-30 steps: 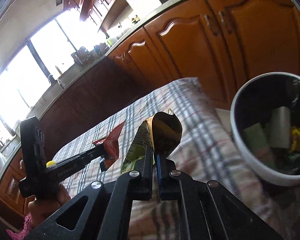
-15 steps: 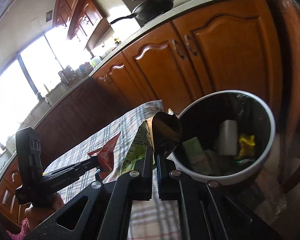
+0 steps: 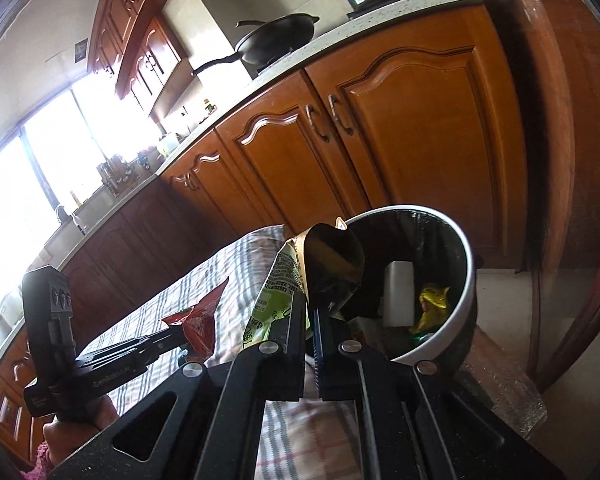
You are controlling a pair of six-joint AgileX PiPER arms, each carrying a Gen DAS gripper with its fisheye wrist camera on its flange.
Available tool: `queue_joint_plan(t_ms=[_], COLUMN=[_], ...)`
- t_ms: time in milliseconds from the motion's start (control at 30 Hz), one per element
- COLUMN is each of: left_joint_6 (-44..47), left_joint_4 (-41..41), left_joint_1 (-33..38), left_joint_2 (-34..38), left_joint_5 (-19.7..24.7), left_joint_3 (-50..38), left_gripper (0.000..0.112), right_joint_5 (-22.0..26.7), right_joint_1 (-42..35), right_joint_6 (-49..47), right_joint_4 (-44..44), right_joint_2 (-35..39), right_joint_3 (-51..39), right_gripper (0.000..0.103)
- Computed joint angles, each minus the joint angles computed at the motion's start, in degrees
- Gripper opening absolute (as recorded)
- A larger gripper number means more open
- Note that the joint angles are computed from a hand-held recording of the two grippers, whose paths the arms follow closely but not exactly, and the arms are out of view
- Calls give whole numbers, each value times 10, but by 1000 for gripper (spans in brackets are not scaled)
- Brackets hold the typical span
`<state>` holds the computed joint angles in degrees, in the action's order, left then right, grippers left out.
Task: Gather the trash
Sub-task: 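Carry both items over the bin and open both tools to drop them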
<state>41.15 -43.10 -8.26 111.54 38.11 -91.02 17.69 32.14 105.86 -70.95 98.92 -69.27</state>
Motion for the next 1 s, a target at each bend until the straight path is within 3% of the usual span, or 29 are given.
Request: queue_joint_plan(t_ms=[533, 1000], left_joint_6=[-35, -92], left_joint_4=[35, 87], left_joint_1=[-37, -73], left_joint_2=[15, 57], left_joint_5=[-3, 10], left_joint_3=[-36, -112], left_gripper=[1, 1], right_joint_5=[5, 19], right_joint_1=[-27, -46], right_joint_6=[14, -42], right_joint_4=[-27, 13], right_joint_2=[-19, -16], right_joint_3=[18, 10], right_gripper=[3, 3])
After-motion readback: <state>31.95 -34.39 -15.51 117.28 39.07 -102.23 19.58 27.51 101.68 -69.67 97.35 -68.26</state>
